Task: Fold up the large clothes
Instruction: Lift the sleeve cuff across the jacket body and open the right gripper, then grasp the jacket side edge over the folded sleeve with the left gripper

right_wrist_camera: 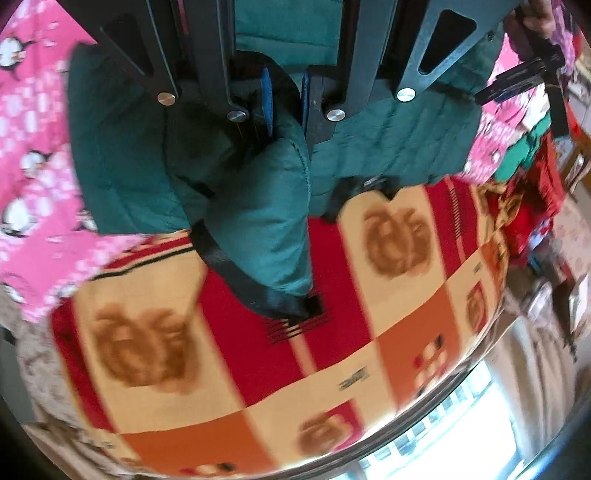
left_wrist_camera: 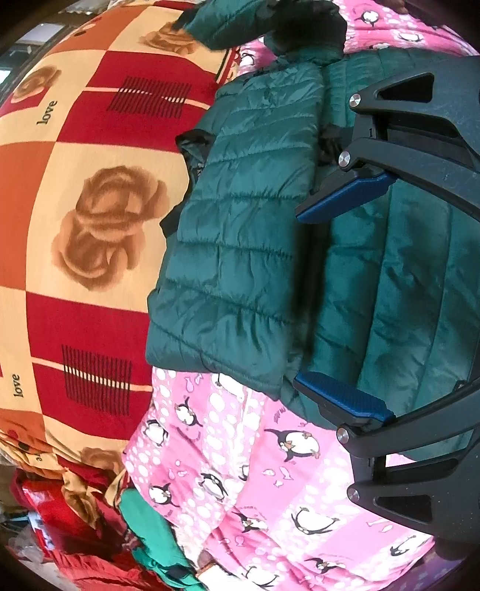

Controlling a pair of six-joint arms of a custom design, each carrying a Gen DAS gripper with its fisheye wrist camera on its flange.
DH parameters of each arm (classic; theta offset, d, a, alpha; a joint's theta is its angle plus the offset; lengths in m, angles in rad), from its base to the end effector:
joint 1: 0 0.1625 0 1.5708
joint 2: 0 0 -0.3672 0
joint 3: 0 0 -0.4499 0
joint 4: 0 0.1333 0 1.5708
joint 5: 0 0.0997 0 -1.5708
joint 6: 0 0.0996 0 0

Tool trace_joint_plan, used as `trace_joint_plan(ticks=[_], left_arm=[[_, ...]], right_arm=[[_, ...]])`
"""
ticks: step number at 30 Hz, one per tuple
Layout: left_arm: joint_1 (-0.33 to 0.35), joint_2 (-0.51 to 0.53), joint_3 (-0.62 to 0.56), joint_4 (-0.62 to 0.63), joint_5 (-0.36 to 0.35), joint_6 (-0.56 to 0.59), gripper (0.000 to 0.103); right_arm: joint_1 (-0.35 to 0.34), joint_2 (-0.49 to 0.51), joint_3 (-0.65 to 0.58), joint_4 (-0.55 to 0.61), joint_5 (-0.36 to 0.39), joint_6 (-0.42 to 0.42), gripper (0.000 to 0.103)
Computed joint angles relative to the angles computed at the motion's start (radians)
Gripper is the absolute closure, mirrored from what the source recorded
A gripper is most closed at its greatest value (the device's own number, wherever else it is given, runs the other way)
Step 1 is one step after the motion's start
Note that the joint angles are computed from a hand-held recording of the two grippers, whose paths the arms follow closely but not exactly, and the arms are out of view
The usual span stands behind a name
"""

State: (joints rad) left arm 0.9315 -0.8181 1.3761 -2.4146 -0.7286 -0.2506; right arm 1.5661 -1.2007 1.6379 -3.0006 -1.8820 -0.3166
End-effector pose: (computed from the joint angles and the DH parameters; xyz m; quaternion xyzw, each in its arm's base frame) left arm -0.2791 -0.7234 0.1568 0.1173 0.8976 -0.2915 0.3093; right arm 0.0996 -0.6748 0.3460 0.0620 -0.8696 0.4426 0.2098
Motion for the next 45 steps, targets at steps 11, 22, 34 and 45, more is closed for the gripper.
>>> trace_joint_plan(ticks=[11, 22, 34, 45], left_arm=[[0.030, -0.021, 0.005, -0.009, -0.023, -0.023, 0.020], [0.064, -0.047, 0.013, -0.075, -0.206, -0.047, 0.020], [0.056, 0.048, -0.141, -0.002, -0.313, -0.092, 0.020], [0.044, 0.236, -0.351, 0.114, -0.180, -0.068, 0.039]], right_arm=[[0.081, 0.241, -0.190, 0.135, -0.008, 0.021, 0.092], [0.112, 0.389, -0.291, 0.231, -0.032, 0.018, 0.080], [0.108, 0.150, -0.097, 0.233, 0.032, 0.011, 0.053], [0.049, -0.041, 0.034, 0.115, -0.004, 0.044, 0.053]])
